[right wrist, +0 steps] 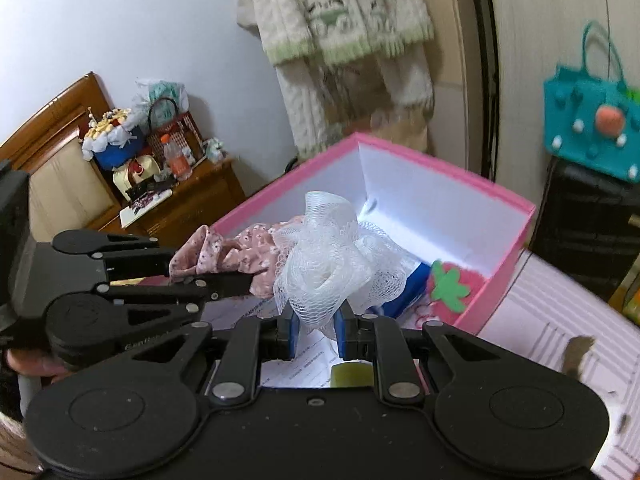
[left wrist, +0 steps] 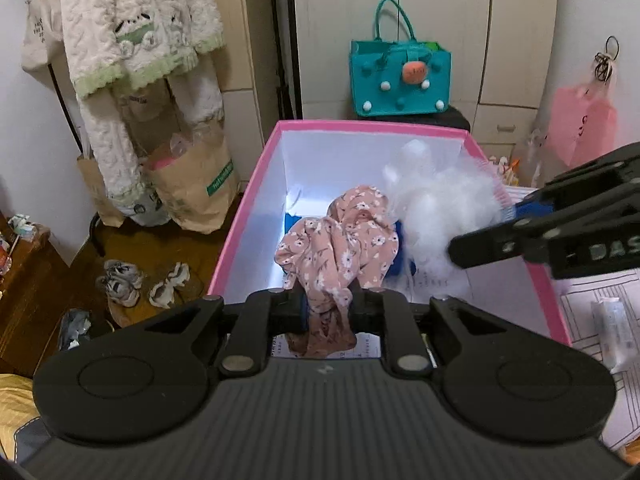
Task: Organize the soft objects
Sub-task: 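Lower the floral cloth and mesh puff into the pink box and open both grippers, then grasp the white wipes pack with the left gripper while the right gripper grasps the orange sponge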
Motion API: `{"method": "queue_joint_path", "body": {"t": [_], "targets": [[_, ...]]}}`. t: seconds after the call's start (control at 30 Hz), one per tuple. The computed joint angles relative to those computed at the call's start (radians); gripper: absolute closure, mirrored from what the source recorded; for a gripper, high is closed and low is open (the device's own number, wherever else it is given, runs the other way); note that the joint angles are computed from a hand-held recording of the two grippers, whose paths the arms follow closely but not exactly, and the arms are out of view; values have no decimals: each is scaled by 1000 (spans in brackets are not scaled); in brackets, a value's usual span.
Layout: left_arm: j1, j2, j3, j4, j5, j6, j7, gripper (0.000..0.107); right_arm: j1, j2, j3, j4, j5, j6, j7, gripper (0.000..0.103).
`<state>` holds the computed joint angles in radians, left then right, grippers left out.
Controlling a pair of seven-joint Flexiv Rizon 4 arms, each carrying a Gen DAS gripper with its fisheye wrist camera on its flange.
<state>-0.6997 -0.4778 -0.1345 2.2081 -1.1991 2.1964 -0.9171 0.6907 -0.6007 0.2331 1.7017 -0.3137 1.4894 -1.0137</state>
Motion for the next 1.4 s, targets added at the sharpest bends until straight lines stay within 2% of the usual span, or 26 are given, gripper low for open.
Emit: {"method": "queue_joint_path", "body": {"t": [0.07,0.13,0.17,0.2,0.27,0.33,0.57,0.67,0.8,0.87,1.0,1.17,1.23,1.4], "targets": [[-4,-11,1,-20,-35,-9,25,77,-34,-36,52,-49,23,-54,-19,70],[-9,-23,-5,-34,-66,17,36,75,-30,-51,53,-70,33,-84,-21,70],[-5,-25,-8,-30,-50,34,29,74,-13,-47,31,-65,22,-77,-23,59],[-7,-26,-10,-28,-50,49,35,70,-10,-46,29,-67,22,-83,-25,56],[8,-16,-18,-12,-16,59,8,65,-33,-48,68,-76,47,-91,-47,56],[20,0,-18,7,21,54,-26,65,-34,-37,71,-67,54,-86,-62,56],[37,80,-7,86,146,40,-144,56,47,101,-57,81,-17,-4,6,55],[30,125,1,117,197,17,-168,46,116,199,-161,190,-97,40,93,52],[-20,183,7,129,163,-18,-88,39,166,334,-246,328,-217,61,218,49],[-49,204,1,125,116,-23,-23,36,169,398,-263,386,-280,55,280,47],[-71,246,-34,118,61,-37,71,32,118,496,-208,469,-305,28,324,45],[-56,322,-57,137,110,-194,42,32,48,600,-127,556,-320,-18,375,45],[-74,335,-52,135,98,-239,50,31,16,635,-98,588,-352,-34,412,44],[-150,315,-52,86,-50,-269,166,30,-105,704,-29,669,-512,-22,544,42]]}}
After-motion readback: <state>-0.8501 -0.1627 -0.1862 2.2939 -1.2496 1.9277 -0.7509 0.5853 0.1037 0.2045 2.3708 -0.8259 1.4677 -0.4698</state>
